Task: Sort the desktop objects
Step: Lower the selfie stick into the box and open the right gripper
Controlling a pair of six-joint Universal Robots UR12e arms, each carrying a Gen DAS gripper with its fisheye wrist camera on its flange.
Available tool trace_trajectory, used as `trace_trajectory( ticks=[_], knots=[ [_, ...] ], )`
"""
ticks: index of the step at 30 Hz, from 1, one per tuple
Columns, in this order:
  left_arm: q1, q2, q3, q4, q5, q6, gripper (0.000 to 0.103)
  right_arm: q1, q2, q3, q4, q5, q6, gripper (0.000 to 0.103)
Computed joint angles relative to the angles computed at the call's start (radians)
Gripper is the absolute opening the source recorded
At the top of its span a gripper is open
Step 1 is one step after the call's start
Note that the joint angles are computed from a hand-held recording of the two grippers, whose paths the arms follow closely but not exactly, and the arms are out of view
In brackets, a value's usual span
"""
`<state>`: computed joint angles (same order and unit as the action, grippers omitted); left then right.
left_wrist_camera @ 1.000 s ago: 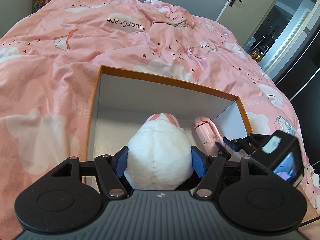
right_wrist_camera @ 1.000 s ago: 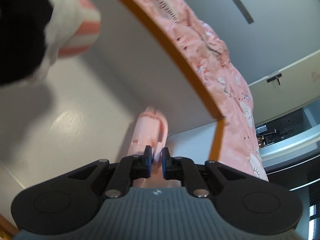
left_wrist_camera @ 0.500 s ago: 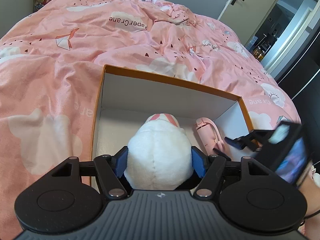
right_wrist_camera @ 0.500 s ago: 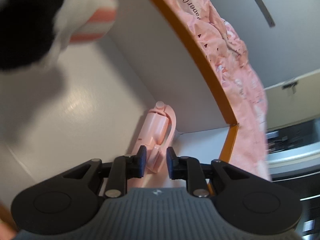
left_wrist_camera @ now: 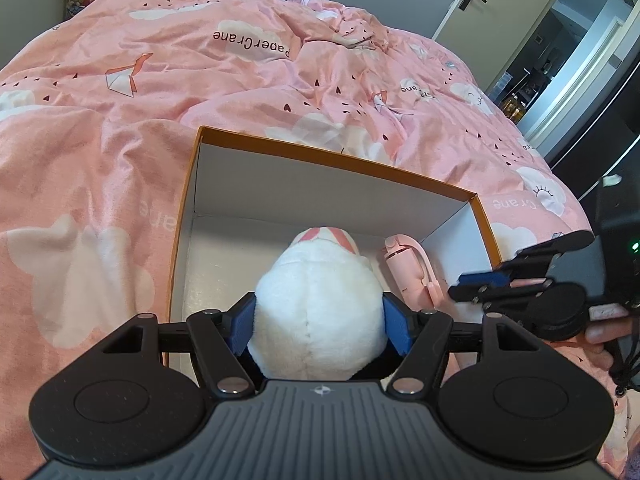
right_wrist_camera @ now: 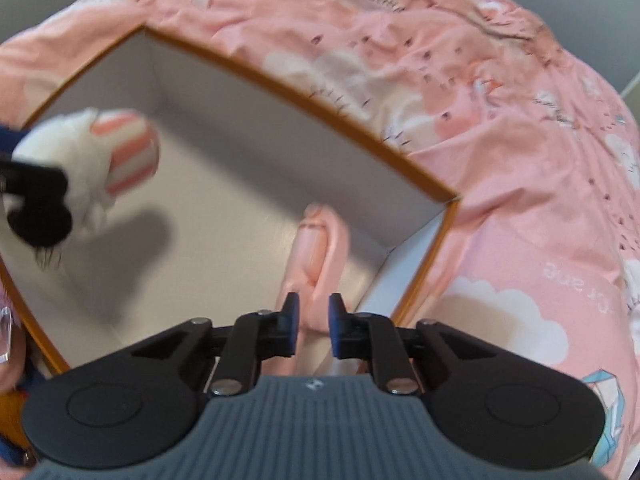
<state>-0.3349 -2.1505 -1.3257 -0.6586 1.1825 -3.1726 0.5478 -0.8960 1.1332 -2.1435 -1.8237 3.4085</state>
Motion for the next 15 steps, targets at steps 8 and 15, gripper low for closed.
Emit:
trace_trajectory(
  ticks=[8, 15],
  knots=[
    [0.001, 0.001, 0.000, 0.000, 0.002, -0.005, 0.076, 0.000, 0.033, -0.024, -0.006, 0.057, -0.024, 0.009],
    [0.005, 0.000, -0.002, 0.002, -0.006, -0.009, 0.077, 0.000, 0.054, -0.055, -0.014, 0.091, -0.044, 0.010]
  ],
)
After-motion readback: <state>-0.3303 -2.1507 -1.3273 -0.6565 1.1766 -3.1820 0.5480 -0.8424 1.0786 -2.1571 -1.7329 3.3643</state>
